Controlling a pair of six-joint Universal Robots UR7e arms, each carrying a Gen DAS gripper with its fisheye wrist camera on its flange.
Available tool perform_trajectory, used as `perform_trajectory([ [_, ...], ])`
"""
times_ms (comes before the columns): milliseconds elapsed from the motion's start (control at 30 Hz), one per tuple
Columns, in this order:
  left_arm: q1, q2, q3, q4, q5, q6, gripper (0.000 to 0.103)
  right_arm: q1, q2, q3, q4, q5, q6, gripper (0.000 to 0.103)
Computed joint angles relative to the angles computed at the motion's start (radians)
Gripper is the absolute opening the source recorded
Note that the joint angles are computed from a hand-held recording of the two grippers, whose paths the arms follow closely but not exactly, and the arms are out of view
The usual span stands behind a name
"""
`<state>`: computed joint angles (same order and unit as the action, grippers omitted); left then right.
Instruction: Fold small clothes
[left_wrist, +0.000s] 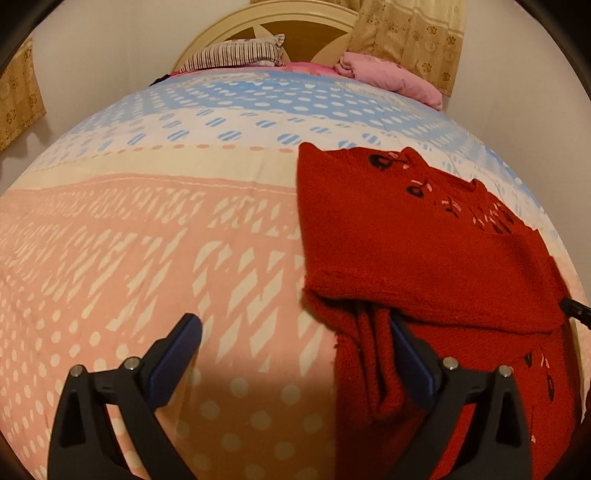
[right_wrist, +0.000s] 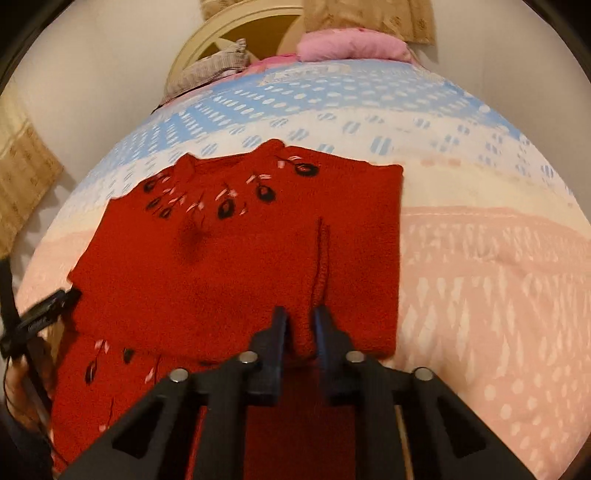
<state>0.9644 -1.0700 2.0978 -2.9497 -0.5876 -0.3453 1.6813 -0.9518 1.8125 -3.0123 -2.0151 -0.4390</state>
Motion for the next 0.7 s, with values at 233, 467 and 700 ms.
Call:
perform_trajectory([
  [233,0.003,0.002,-0.007,0.018,0.007,-0.001,0.103,-0.016,-0.01,0.038,-0.115,-0.033,-0.017,0.011],
  [467,-0.001,0.002,0.0,0.027,0.059,-0.056,0.103,0.021,-0.033,0.091,-0.21,0.007,-0.045,0.067],
  [700,0.016,-0.01,-0.003,0.04,0.029,-0.096,0.103,-0.017,-0.029,0.063,-0.038,0.081,-0.006,0.067],
])
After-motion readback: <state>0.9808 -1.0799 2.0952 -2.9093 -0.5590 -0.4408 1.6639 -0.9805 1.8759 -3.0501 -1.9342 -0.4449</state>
